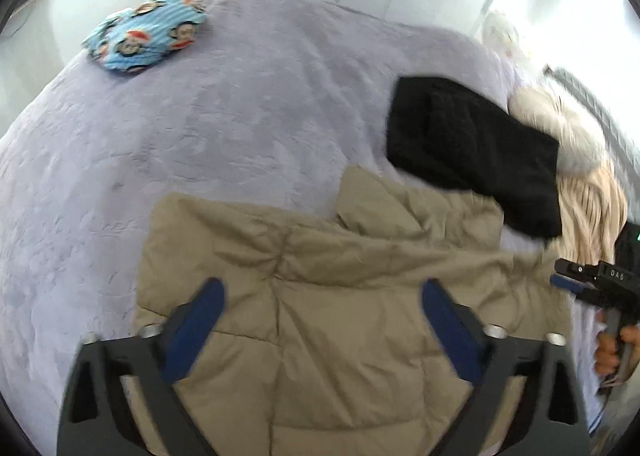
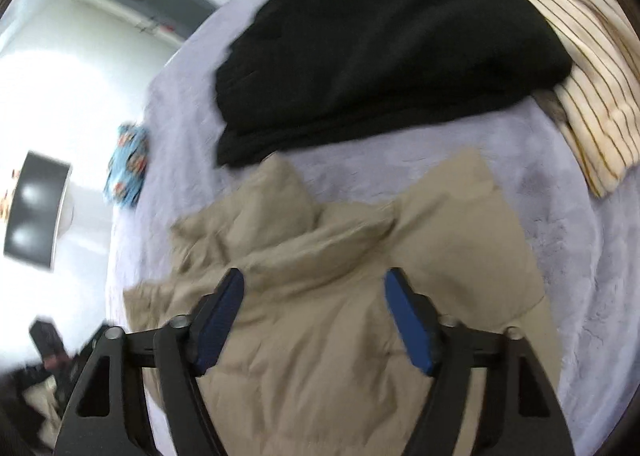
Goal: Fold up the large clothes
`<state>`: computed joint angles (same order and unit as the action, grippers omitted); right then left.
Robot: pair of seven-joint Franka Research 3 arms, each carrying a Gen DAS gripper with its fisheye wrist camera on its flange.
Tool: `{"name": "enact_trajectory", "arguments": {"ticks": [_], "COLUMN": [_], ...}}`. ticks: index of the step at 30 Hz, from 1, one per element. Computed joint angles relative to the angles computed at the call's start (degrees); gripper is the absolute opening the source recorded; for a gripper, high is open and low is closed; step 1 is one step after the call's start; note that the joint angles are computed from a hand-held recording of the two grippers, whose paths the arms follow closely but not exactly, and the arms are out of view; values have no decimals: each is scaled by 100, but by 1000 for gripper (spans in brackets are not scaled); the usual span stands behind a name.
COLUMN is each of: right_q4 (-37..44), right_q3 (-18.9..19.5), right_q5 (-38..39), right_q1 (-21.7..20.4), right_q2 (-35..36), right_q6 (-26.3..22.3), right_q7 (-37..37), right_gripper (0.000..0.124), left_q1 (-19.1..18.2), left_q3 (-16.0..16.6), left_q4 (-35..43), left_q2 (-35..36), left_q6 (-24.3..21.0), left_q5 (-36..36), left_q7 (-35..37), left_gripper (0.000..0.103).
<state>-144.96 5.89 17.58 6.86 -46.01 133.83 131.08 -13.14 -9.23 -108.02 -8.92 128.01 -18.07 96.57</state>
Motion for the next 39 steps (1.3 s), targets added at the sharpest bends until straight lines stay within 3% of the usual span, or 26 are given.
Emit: {"name": "enact_trajectory", "arguments": {"ticks": [1, 3, 6, 10, 14, 19, 23, 26, 28, 30, 32, 33, 36, 39], "right_q4": [91, 149, -24, -412, -654, -749, -585, -449, -501, -748, -1019, -1082, -1083, -881], "right_q3": [17, 70, 207, 14, -175, -104, -114, 255, 293, 41, -151, -105, -20, 7], "right_q5": [-74, -257, -641, -673, -440, -474, -491, -1199, -1473, -1341, -1097, -1098, -1046, -1083], "right_q1": [47, 91, -117, -321, -263, -306, -431, -897, -1072, -968, -803, -826, -907, -949], "right_q2": [98, 310, 427, 551, 776, 883, 687, 321, 97, -45, -96, -109, -95, -220], "right_q6": [-227, -505, -466, 189, 835, 1107, 606, 71, -186, -246, -89, -16, -3, -367], "right_q7": [-80, -264, -225, -100, -357, -370, -179, 243, 451, 386, 201, 204, 388, 502], "right_gripper": [28, 21, 13, 0, 0, 0, 0, 0, 0, 0, 0, 0, 0, 3], "left_q1": [-21, -31, 19, 87, 125, 152, 190, 231, 309, 424, 454, 456, 504, 514], "left_q3": [-51, -152, -265, -249, -300, -352, -329, -239, -160, -133, -130, -132, -153, -146], "left_q4": [-22, -75, -207, -105, -104, -81, 145, 85, 220, 251, 207, 234, 336, 373], "left_q2": [51, 169, 476, 973, 1190, 1311, 1299, 1204, 1343, 1472, 1543, 1586, 1637, 1457], "left_q6": [-7, 47, 579, 957, 1309, 1435, 1110, 1329, 1138, 1012, 1041, 1007, 873, 614], "left_q5": [161, 537, 1357, 1408, 1363, 1340, 1465, 1983, 2198, 1999, 2070, 2129, 2017, 2162], "left_q7": [69, -37, -553, -828, -862, -886, -1023, -1324, -1620, -1664, -1784, -1887, -2030, -2111], "left_gripper": [72, 57, 56, 56, 56, 56, 56, 56, 56, 57, 68, 73, 73, 73]}}
